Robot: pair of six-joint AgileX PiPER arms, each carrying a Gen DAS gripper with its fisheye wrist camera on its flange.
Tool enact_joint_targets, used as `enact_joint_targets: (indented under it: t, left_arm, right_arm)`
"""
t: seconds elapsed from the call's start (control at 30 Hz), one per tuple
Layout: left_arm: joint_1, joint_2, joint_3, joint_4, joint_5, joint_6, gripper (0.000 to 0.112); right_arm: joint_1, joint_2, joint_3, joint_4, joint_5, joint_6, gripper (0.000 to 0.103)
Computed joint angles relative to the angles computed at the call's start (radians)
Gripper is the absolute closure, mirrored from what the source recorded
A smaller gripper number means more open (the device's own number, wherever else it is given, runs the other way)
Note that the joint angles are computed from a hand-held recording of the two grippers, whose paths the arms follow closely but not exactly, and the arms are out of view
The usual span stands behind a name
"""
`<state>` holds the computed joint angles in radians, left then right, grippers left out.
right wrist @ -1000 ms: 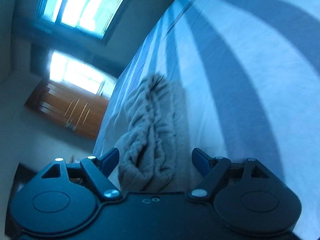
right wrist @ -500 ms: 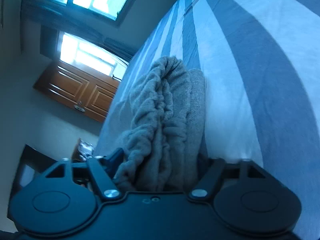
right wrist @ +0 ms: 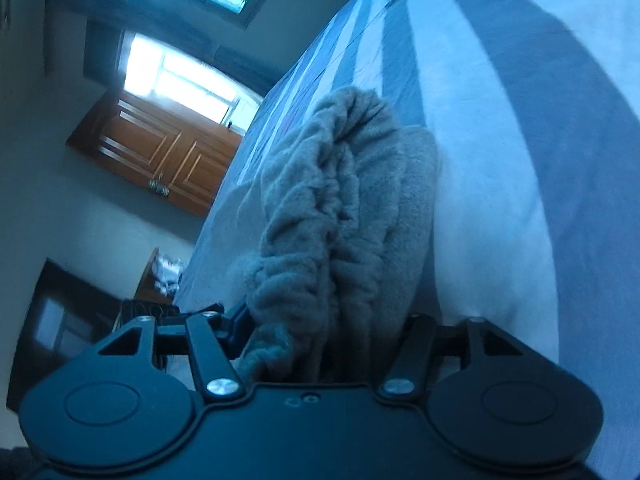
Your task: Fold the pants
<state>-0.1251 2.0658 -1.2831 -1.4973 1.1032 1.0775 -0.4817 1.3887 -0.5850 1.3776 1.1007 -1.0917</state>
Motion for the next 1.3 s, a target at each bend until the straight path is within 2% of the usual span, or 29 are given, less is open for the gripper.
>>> enact_joint_targets:
  t: [0.07, 0.2, 0.33, 0.5, 0.73, 0.87, 0.97, 1.0, 1.03, 1.07, 1.13, 1.3]
  left_arm:
    - [0.007, -0.019, 0.019, -0.027, 0.016, 0.026, 0.088]
    - [0.036, -0.068, 0.042, -0.079, 0.070, 0.077, 0.088]
    - [0.077, -0.097, -0.024, -0.082, 0.101, 0.040, 0.088]
    - [0.105, -0.028, -0.293, -0.002, 0.101, -0.106, 0.088]
    - [0.105, 0.270, -0.823, 0.075, 0.074, -0.366, 0.088]
    - [0.096, 0.408, -0.992, 0.115, 0.078, -0.451, 0.088]
    - [0.071, 0.444, -0.964, 0.216, 0.042, -0.473, 0.085]
    - [0.067, 0.453, -0.920, 0.216, 0.015, -0.431, 0.085]
    - [0.079, 0.472, -0.916, 0.176, 0.024, -0.420, 0.085]
    - [0.086, 0.479, -0.906, 0.139, 0.034, -0.401, 0.085]
    - [0.084, 0.477, -0.916, 0.151, 0.033, -0.399, 0.085]
    - [0.080, 0.441, -0.877, 0.164, 0.012, -0.401, 0.082]
  right_arm:
    - [-0.031, 0.020, -0.022, -0.016, 0.041, 0.033, 0.057]
    - [-0.040, -0.056, -0.059, -0.075, 0.080, 0.089, 0.060]
    - [-0.007, -0.091, -0.147, -0.087, 0.100, 0.162, 0.060]
    - [0.067, -0.013, -0.347, -0.083, 0.100, 0.235, 0.060]
    - [0.187, 0.251, -0.681, -0.085, -0.009, 0.349, 0.059]
    - [0.220, 0.378, -0.794, -0.093, -0.021, 0.378, 0.058]
    - [0.233, 0.441, -0.774, -0.077, -0.038, 0.364, 0.054]
    - [0.236, 0.464, -0.756, -0.088, -0.049, 0.372, 0.049]
    - [0.243, 0.487, -0.719, -0.091, -0.081, 0.341, 0.056]
    - [0.242, 0.488, -0.668, -0.055, -0.102, 0.269, 0.056]
    - [0.229, 0.475, -0.575, 0.074, -0.106, 0.127, 0.055]
    - [0.232, 0.452, -0.546, 0.086, -0.113, 0.108, 0.053]
